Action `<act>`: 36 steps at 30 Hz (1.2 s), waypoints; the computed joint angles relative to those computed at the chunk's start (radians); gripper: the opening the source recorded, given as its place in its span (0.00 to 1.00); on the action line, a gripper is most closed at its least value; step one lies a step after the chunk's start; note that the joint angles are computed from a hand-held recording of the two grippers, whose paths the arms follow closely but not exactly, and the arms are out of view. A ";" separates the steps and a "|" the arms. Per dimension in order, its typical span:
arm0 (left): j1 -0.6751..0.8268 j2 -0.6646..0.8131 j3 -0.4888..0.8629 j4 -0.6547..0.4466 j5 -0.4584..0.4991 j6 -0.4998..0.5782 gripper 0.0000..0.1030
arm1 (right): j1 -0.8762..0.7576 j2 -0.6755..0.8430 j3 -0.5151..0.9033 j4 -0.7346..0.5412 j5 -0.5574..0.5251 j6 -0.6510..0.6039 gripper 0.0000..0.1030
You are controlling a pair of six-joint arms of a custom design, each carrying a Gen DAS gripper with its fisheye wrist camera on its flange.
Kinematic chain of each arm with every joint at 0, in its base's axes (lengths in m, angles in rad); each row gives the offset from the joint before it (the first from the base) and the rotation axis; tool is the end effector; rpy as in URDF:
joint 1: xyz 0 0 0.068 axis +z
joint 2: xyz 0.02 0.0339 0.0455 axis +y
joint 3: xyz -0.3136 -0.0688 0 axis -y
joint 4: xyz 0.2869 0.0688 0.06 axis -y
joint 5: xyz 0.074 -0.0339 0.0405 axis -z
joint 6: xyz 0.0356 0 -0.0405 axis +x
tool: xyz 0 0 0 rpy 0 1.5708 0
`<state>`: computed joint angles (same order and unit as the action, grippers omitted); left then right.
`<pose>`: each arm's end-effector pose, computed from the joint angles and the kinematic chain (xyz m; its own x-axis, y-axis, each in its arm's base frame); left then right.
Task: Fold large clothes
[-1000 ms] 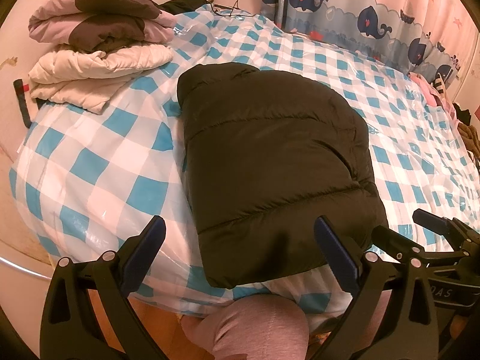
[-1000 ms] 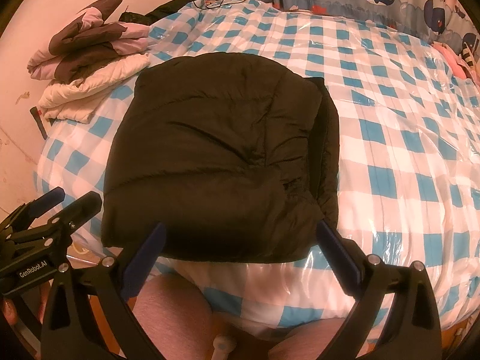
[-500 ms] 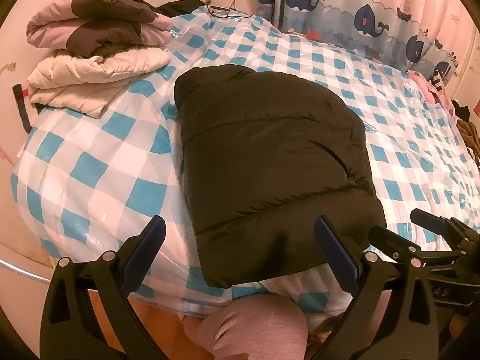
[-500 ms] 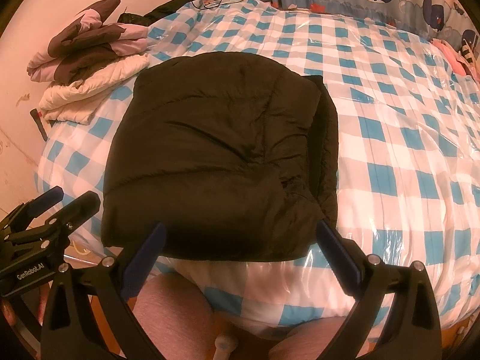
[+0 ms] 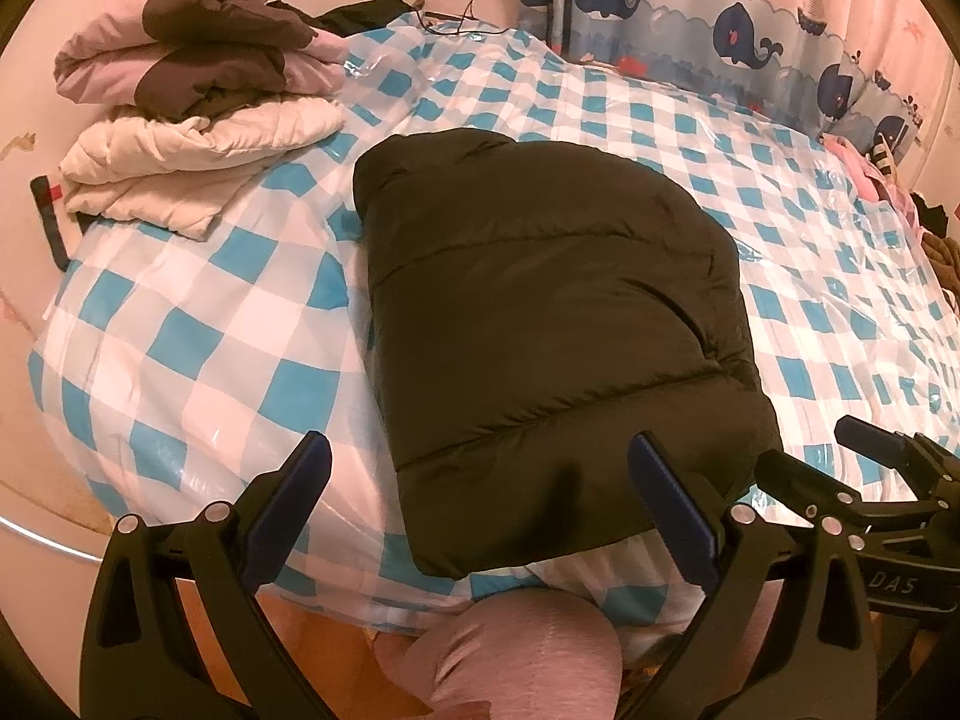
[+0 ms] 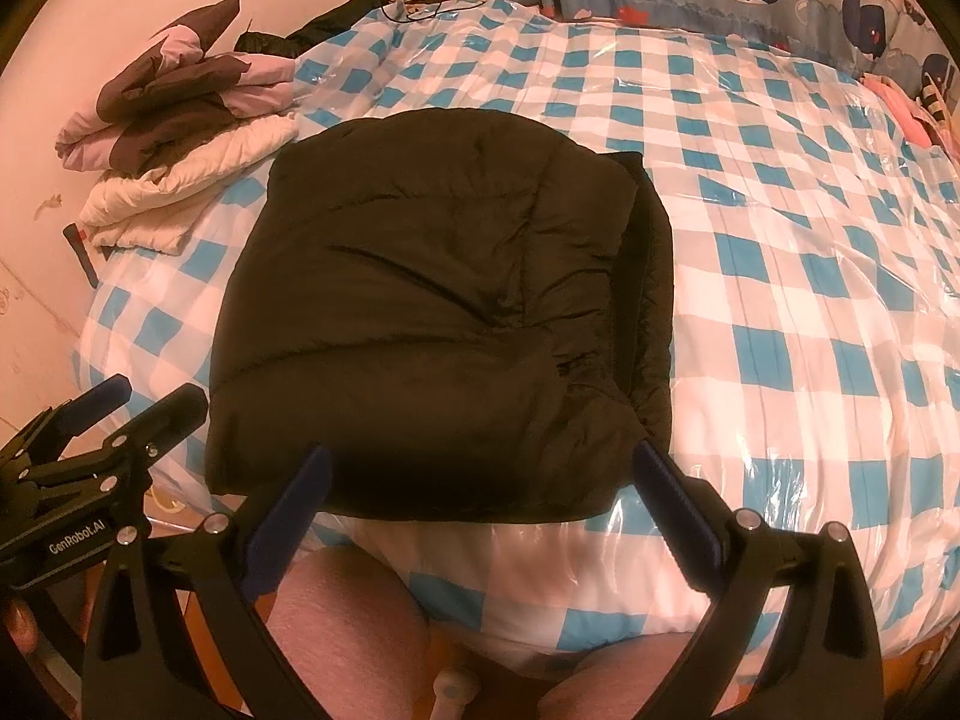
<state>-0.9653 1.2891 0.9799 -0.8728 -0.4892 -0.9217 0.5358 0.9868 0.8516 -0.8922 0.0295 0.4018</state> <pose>0.1642 -0.2078 0.2870 -0.8158 -0.0570 -0.5755 -0.0422 0.9983 -0.0391 0.1692 0.0992 0.3021 -0.8718 -0.0630 -0.4857 -0.1698 0.9691 0.1790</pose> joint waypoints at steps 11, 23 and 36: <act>-0.006 0.063 0.043 -0.040 0.012 0.003 0.92 | 0.021 -0.007 -0.010 0.004 0.007 0.023 0.93; -0.014 0.074 0.056 -0.057 -0.004 0.003 0.92 | -0.014 -0.010 -0.008 0.000 -0.016 -0.006 0.93; -0.018 0.071 0.055 -0.050 -0.013 -0.007 0.92 | -0.019 -0.013 -0.014 0.004 -0.023 -0.008 0.93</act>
